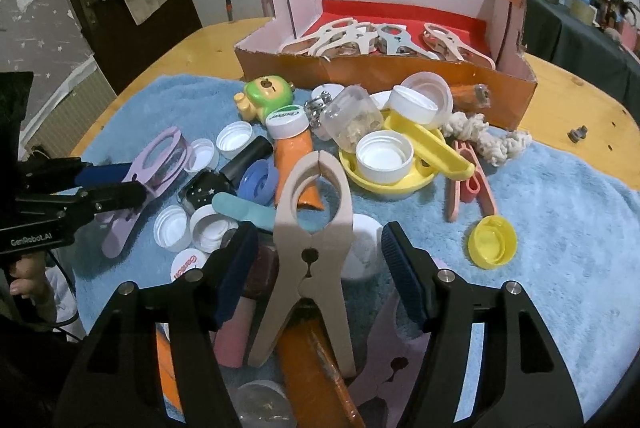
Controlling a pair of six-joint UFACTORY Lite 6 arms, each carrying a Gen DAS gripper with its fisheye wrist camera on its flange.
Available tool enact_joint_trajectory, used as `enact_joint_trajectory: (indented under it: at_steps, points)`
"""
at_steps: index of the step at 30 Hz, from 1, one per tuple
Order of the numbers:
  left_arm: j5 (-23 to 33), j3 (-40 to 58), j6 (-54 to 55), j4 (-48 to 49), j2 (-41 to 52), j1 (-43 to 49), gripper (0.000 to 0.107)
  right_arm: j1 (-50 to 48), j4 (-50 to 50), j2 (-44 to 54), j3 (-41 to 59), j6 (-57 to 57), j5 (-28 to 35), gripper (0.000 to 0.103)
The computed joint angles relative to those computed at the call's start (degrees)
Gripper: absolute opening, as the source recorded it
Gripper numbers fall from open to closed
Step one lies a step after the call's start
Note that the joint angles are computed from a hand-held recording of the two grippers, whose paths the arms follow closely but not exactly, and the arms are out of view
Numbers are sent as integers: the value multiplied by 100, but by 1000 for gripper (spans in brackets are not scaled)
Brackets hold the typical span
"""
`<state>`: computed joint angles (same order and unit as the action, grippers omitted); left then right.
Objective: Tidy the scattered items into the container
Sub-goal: 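Lift the lavender clamp and the beige clamp up off the towel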
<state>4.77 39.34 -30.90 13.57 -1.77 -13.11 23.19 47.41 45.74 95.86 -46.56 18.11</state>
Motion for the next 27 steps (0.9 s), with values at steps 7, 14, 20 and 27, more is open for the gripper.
enact_joint_trajectory:
  at_steps: [7, 14, 20, 27]
  points:
    - [19, 54, -386, 382, 62, -51, 34, -42, 476, -80, -114, -571, 59, 35]
    - [61, 123, -713, 687, 124, -105, 34, -133, 1176, -236, -286, -1285, 179, 35]
    - [114, 201, -976, 937, 166, -161, 34, -203, 1587, -410, -400, -1714, 176, 35]
    - [104, 219, -881, 851, 190, -150, 34, -255, 1702, -435, -326, -1803, 237, 35]
